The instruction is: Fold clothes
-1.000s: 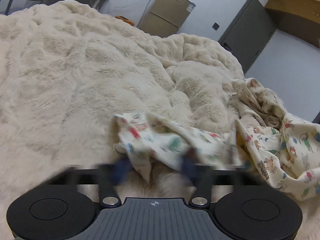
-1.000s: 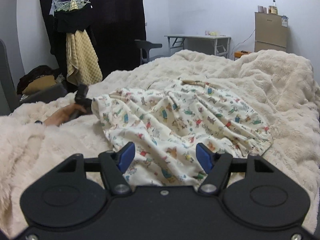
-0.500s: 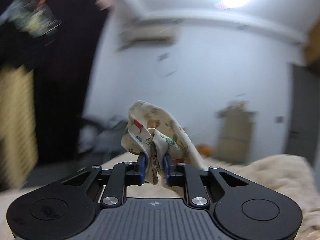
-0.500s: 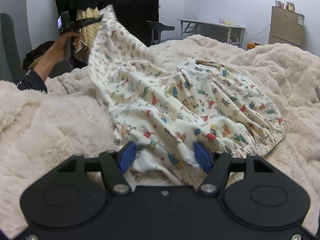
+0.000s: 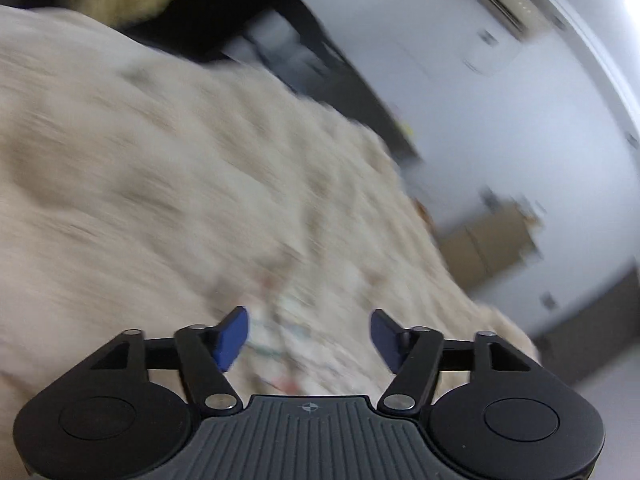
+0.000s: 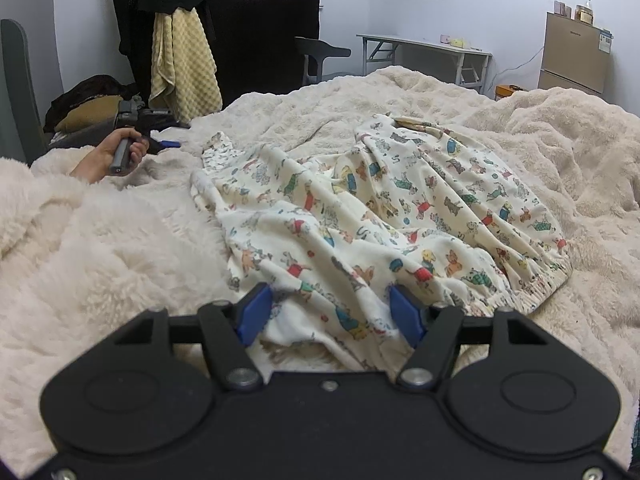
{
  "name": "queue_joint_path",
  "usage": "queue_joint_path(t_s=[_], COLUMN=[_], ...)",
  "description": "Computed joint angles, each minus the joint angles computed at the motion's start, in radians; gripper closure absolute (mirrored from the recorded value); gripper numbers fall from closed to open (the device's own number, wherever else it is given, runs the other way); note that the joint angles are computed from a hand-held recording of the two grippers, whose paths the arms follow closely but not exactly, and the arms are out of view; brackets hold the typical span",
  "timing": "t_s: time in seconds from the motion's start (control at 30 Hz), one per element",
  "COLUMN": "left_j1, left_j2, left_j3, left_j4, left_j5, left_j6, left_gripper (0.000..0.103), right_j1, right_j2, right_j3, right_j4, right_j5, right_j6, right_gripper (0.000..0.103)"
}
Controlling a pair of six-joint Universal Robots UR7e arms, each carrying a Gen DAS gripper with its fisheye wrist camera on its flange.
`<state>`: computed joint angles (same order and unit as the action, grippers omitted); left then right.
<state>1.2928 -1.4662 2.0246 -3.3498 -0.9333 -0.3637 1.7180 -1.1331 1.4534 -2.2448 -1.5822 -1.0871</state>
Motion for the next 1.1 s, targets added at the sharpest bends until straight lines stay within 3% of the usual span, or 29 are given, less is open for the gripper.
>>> queue_joint_path(t_s=[0.1,0.17,0.23,0.33,0.4,0.5,0.57,0.7,0.73,0.77,0.8,0.97,1.1], left_j1=[-0.004,0.001,0.007,0.017,0.018,0.025,0.033,0.053,0.054,0.057,0.053,0.009,-0.044], left_j2=[0.067,0.095,0.114,0.166,0.174,0.150,0.139,0.134,0.140,0.156,0.159,0.209,0.231], left_j3=[-0.081,-0.118,-0.161,-0.228,-0.234,-0.212,-0.197,-0.179,-0.182,-0.185,-0.191,-0.328,-0.450], left_j4=[0.131,0.212,0.308,0.382,0.404,0.396,0.377,0.333,0.314,0.258,0.244,0.178,0.053], left_j5=[0.067,0.126,0.160,0.216,0.240,0.222,0.203,0.160,0.157,0.151,0.152,0.149,0.040], left_j6=[-0.026,-0.081,-0.130,-0.149,-0.140,-0.170,-0.199,-0.247,-0.243,-0.218,-0.204,-0.030,0.110], left_gripper=[0.037,0.062,0.063,0.078,0.079,0.074,0.062,0.061,0.063,0.085,0.099,0.102,0.102], right_j1=[-0.001,-0.001,-0.001,-0.001,0.000,0.001,0.000,-0.001,-0.001,-0.001,-0.001,-0.002,-0.001], right_j2=[0.000,0.000,0.001,0.004,0.005,0.005,0.006,0.009,0.009,0.010,0.011,0.013,0.013], right_j3=[0.001,0.004,0.004,0.002,0.002,0.004,0.003,0.003,0.003,0.003,0.003,0.004,0.006], right_j4=[-0.001,-0.006,-0.008,-0.010,-0.011,-0.014,-0.014,-0.016,-0.016,-0.017,-0.017,-0.019,-0.022], right_j5=[0.001,0.002,0.003,0.003,0.001,0.000,0.001,0.003,0.004,0.004,0.005,0.007,0.007], right_j6=[0.000,0.000,0.002,0.006,0.006,0.004,0.004,0.005,0.005,0.005,0.005,0.006,0.005], right_gripper=[0.038,0.038,0.037,0.037,0.037,0.037,0.036,0.036,0.035,0.035,0.035,0.035,0.035])
